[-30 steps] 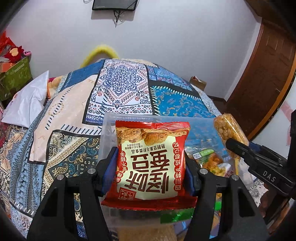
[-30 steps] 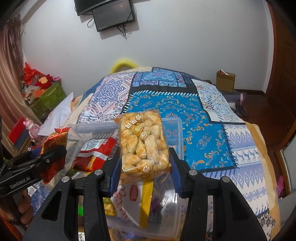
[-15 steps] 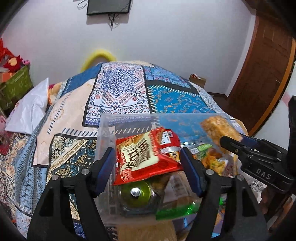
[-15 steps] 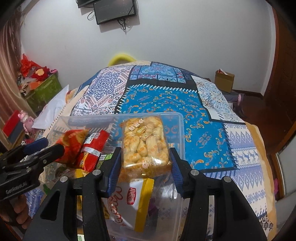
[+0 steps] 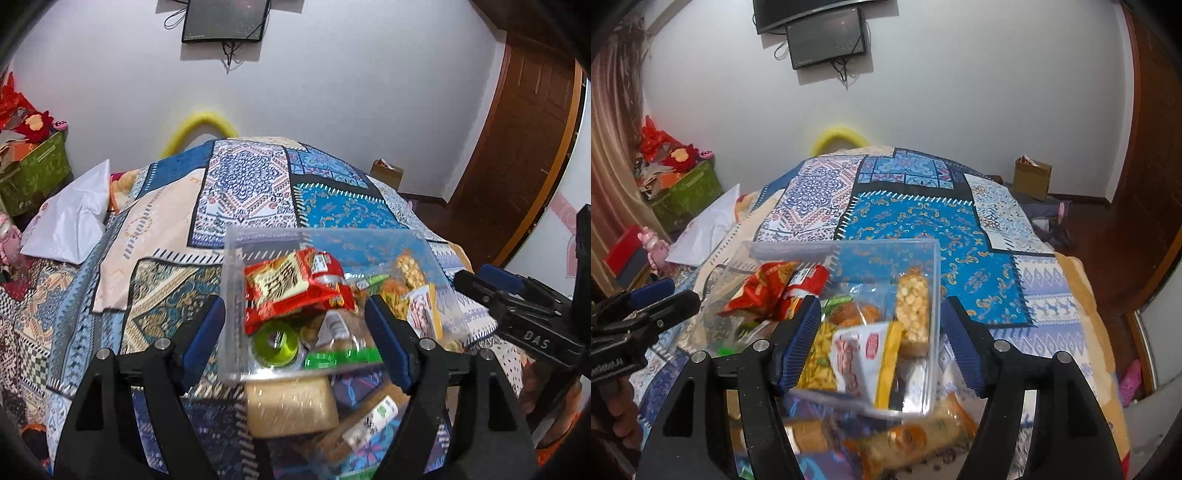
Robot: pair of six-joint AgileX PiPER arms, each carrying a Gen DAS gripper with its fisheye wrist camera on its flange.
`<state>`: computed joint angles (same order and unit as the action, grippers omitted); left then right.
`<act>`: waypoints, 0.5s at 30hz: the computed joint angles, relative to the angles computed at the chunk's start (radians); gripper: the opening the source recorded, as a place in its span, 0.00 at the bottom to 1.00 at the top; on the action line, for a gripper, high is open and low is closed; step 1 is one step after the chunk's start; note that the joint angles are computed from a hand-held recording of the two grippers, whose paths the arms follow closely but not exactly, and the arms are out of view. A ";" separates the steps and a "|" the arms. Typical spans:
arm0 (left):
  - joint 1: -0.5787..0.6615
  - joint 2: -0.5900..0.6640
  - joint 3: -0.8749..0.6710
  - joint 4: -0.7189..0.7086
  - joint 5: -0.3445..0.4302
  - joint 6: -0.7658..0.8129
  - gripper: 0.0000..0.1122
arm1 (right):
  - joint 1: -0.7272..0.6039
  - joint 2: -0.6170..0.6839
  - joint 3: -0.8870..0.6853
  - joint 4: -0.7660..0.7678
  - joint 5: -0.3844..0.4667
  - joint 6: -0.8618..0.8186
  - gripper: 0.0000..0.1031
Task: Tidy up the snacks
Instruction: 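Grasp the wrapped bread slice with the left tool while the right tool grasps the orange-labelled cake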
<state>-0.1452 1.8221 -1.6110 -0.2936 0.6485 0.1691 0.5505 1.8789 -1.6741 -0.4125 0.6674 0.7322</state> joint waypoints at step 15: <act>-0.010 -0.073 0.246 0.032 -0.015 -0.026 0.72 | -0.004 -0.148 0.318 0.035 -0.092 0.037 0.67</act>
